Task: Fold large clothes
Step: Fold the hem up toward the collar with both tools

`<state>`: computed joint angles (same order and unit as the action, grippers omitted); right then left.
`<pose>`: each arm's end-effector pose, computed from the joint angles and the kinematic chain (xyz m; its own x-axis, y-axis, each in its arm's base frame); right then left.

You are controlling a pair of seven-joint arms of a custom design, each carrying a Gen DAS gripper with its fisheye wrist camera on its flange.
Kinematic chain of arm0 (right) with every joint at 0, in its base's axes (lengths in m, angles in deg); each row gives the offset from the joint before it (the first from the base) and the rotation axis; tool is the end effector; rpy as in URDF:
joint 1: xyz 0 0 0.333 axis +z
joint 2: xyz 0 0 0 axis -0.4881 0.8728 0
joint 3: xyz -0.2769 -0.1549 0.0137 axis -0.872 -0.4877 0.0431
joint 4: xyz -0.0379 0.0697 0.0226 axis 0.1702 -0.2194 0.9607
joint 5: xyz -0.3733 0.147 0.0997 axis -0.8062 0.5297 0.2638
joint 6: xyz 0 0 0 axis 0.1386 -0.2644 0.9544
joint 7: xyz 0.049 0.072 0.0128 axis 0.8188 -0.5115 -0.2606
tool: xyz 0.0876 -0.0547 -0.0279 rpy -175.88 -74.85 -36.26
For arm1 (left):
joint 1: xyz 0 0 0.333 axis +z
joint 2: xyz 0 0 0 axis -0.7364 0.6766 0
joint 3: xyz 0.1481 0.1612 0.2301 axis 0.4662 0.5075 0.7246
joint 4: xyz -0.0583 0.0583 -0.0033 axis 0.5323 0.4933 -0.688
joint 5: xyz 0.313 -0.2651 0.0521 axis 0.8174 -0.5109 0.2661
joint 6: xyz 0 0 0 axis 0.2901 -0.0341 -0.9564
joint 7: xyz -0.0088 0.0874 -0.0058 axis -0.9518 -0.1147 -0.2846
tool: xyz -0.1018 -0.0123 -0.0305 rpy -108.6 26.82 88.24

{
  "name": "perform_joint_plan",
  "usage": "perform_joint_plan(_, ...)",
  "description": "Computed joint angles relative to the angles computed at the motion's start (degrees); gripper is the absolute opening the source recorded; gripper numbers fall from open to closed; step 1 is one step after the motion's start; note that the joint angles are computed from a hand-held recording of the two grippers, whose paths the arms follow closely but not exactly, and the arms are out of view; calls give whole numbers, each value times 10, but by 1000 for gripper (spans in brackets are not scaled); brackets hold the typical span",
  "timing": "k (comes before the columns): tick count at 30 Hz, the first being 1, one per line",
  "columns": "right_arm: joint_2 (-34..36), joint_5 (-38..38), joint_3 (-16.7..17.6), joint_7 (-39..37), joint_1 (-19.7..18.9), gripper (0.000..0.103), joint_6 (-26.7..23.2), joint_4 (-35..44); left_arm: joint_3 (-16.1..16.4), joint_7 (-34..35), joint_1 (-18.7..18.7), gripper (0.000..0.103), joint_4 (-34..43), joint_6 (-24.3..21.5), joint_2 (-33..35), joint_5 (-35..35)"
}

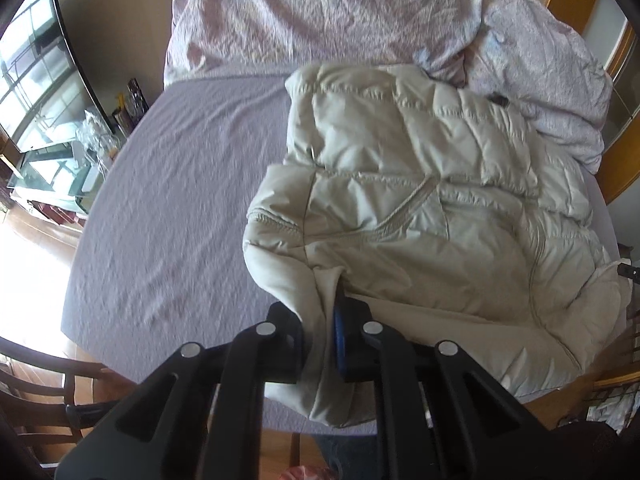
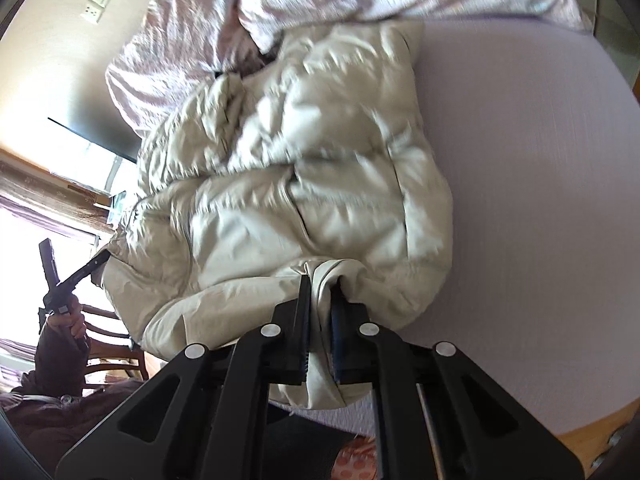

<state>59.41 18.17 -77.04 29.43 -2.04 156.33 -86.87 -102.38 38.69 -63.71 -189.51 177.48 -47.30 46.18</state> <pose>0.4103 0.1721 0.4733 -0.0522 -0.8999 -0.4329 -0.8695 0.2542 -0.4236 0.5003 -0.3157 0.5062 -0.1956 -0.9792 0.0537 -0.8795 0.1509 -0.4514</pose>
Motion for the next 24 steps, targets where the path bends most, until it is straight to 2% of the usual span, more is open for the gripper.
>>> perform_joint_plan(6,20,-31,10,6,-26,8,8,44,2,-19,-1,12,62,9,30,43)
perform_joint_plan(13,67,-72,23,39,-64,8,19,103,16,-39,-19,12,160,0,95,95)
perform_joint_plan(24,176,-159,49,122,-127,8,0,225,64,-28,-67,12,392,-64,263,108)
